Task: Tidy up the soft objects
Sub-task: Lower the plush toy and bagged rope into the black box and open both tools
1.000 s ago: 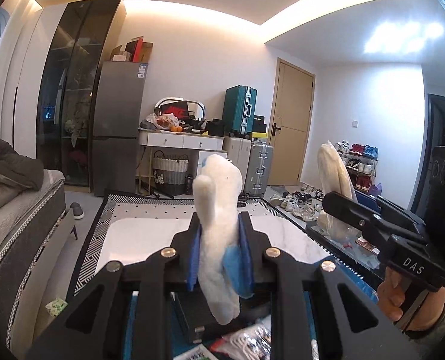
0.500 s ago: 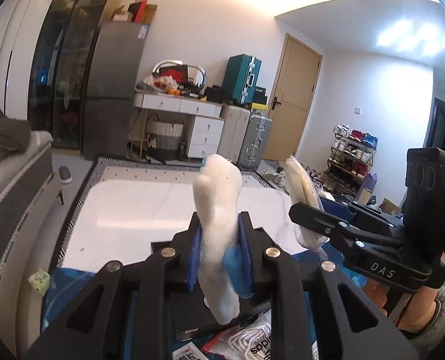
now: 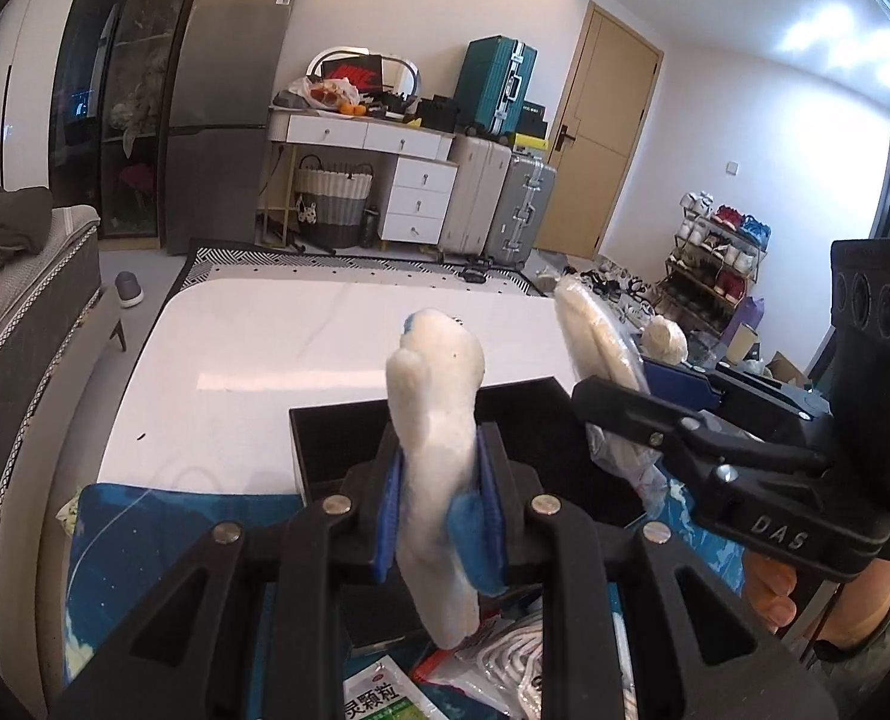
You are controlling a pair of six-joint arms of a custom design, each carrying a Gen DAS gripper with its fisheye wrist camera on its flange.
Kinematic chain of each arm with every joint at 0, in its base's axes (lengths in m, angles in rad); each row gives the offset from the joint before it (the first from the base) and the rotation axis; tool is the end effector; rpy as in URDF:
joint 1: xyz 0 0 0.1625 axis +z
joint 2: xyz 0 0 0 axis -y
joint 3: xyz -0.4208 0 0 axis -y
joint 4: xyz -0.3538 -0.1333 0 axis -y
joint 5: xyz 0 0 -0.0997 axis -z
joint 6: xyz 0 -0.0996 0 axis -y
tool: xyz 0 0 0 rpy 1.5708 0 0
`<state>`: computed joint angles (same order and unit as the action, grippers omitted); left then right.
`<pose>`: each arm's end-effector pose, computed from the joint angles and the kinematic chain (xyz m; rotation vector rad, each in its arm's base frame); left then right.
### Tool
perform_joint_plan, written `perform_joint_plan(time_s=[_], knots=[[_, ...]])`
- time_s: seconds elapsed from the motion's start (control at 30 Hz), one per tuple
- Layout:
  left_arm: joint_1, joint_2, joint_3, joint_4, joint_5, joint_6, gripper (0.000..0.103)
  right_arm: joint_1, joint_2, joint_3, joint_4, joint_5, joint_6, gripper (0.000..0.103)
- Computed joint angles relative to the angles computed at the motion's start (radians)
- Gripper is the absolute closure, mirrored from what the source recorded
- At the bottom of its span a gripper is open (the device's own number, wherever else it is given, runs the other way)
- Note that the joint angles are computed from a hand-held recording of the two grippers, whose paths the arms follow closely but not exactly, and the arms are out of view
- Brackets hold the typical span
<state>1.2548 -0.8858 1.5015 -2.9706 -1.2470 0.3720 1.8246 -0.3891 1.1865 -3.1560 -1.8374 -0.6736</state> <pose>-0.0583 -0.7093 0.2876 0.7134 2.5132 -1.0653 0.2982 -0.7232 0.0719 1.0171 -2.3529 0.9689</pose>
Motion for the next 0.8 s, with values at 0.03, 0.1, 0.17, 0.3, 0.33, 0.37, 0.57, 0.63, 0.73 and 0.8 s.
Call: perform_joint_plan(time_s=[0.03,0.1,0.17,0.3,0.33,0.37,0.57,0.63,0.73,0.8], knots=[[0.0,0.003,-0.001,0.004,0.004,-0.001,0.082,0.002,0.009,-0.009,0.006,-0.018,-0.01,0.067],[-0.001,0.005,0.0,0.012,0.007,-0.005,0.082,-0.003,0.015,-0.019,0.038,-0.018,-0.002,0.067],[-0.001,0.007,-0.004,0.027,0.008,-0.011,0.082,-0.007,0.026,-0.04,0.072,-0.033,0.01,0.067],[0.0,0.008,-0.002,0.04,0.014,-0.019,0.082,-0.01,0.039,-0.061,0.112,-0.055,0.0,0.067],[0.0,0.009,-0.003,0.045,0.017,-0.02,0.082,-0.009,0.045,-0.075,0.134,-0.065,0.004,0.067],[-0.001,0.011,-0.005,0.055,0.022,-0.023,0.082,-0.01,0.047,-0.078,0.148,-0.074,0.008,0.067],[0.003,0.011,-0.02,0.104,0.028,-0.04,0.082,-0.021,0.054,-0.092,0.189,-0.09,0.03,0.067],[0.003,0.013,-0.023,0.115,0.033,-0.045,0.082,-0.023,0.055,-0.094,0.2,-0.093,0.035,0.067],[0.003,0.013,-0.022,0.118,0.037,-0.05,0.082,-0.023,0.058,-0.093,0.21,-0.104,0.047,0.067],[0.001,0.012,-0.03,0.134,0.037,-0.06,0.082,-0.023,0.063,-0.093,0.212,-0.11,0.055,0.067]])
